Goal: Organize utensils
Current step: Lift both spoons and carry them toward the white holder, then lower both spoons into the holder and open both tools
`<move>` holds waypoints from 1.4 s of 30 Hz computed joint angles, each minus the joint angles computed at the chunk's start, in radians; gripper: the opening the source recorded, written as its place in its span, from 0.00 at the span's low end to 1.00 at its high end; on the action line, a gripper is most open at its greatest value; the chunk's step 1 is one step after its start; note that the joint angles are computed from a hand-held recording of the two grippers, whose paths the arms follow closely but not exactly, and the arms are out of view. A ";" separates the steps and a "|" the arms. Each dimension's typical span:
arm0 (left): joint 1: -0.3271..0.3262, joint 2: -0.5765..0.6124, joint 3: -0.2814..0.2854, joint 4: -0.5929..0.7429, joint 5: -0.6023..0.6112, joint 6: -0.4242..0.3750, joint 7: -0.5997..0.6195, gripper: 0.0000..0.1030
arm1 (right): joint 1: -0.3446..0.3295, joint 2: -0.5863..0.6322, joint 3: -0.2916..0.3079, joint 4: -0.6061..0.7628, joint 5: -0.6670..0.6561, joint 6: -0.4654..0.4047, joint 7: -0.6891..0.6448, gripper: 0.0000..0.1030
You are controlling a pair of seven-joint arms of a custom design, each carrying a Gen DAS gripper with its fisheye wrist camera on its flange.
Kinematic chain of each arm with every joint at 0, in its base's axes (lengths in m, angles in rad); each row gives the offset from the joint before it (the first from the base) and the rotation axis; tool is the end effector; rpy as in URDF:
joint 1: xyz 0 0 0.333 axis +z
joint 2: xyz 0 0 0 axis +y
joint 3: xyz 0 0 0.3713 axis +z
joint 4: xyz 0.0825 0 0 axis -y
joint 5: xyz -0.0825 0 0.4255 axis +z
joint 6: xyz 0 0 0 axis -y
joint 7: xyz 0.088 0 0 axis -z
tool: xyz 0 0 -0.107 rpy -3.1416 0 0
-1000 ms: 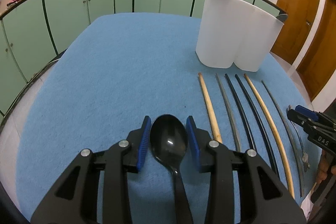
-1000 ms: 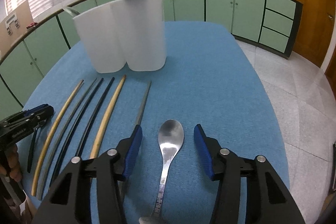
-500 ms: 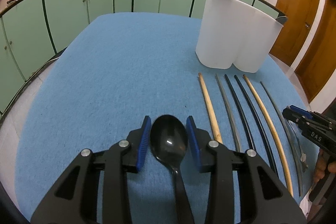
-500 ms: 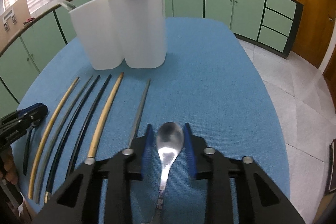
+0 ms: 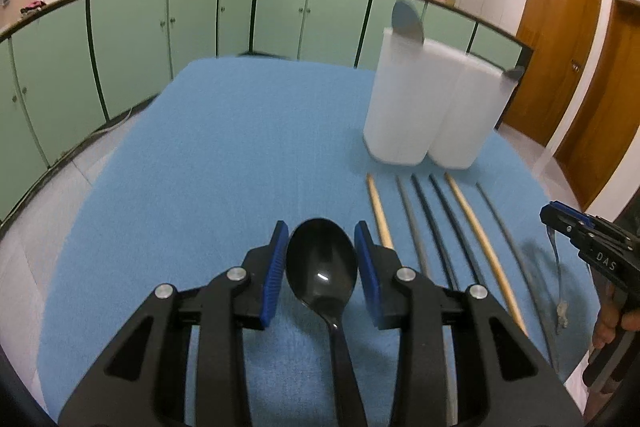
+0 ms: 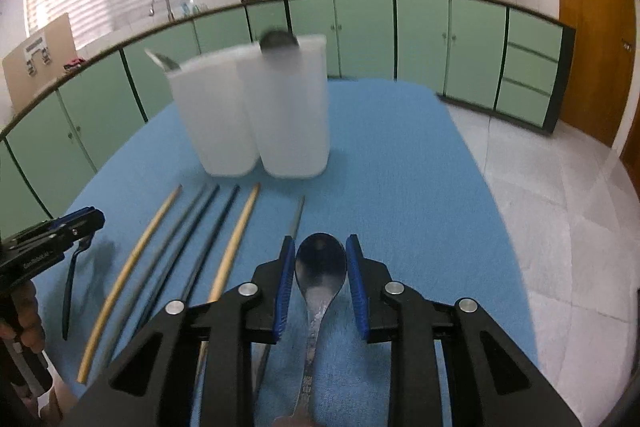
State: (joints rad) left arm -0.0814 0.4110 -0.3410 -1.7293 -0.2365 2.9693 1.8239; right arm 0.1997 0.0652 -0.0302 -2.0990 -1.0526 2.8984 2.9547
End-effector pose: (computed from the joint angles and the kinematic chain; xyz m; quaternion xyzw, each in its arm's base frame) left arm 0.7162 -0.2598 0.4841 -0.5112 0.7490 -0.3869 0.1675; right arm 0.6078 0.1569 0.4831 -0.5485 0.7210 -0.2914 0.3074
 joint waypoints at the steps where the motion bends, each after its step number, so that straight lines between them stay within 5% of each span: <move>1: 0.010 -0.003 -0.013 -0.005 -0.009 0.012 0.010 0.32 | 0.002 -0.007 -0.003 0.000 -0.030 0.000 0.025 0.25; 10: 0.196 -0.015 -0.251 -0.062 -0.097 0.203 0.145 0.32 | -0.025 -0.049 0.013 0.017 -0.275 0.013 0.233 0.25; 18: 0.348 0.041 -0.449 -0.074 0.008 0.346 0.122 0.32 | -0.052 -0.067 0.028 0.044 -0.426 0.033 0.371 0.25; 32: 0.319 0.138 -0.453 0.010 0.254 0.530 0.007 0.32 | -0.072 -0.067 0.025 0.103 -0.504 0.052 0.411 0.25; 42: 0.161 0.277 -0.380 0.308 0.403 0.521 -0.046 0.32 | -0.078 -0.033 0.014 0.226 -0.508 0.071 0.358 0.25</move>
State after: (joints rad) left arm 0.0799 0.6875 -0.7210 -1.4215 0.1665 3.4902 1.7778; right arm 0.1222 0.0319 -0.0158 -1.8731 -1.5602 2.9689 3.3123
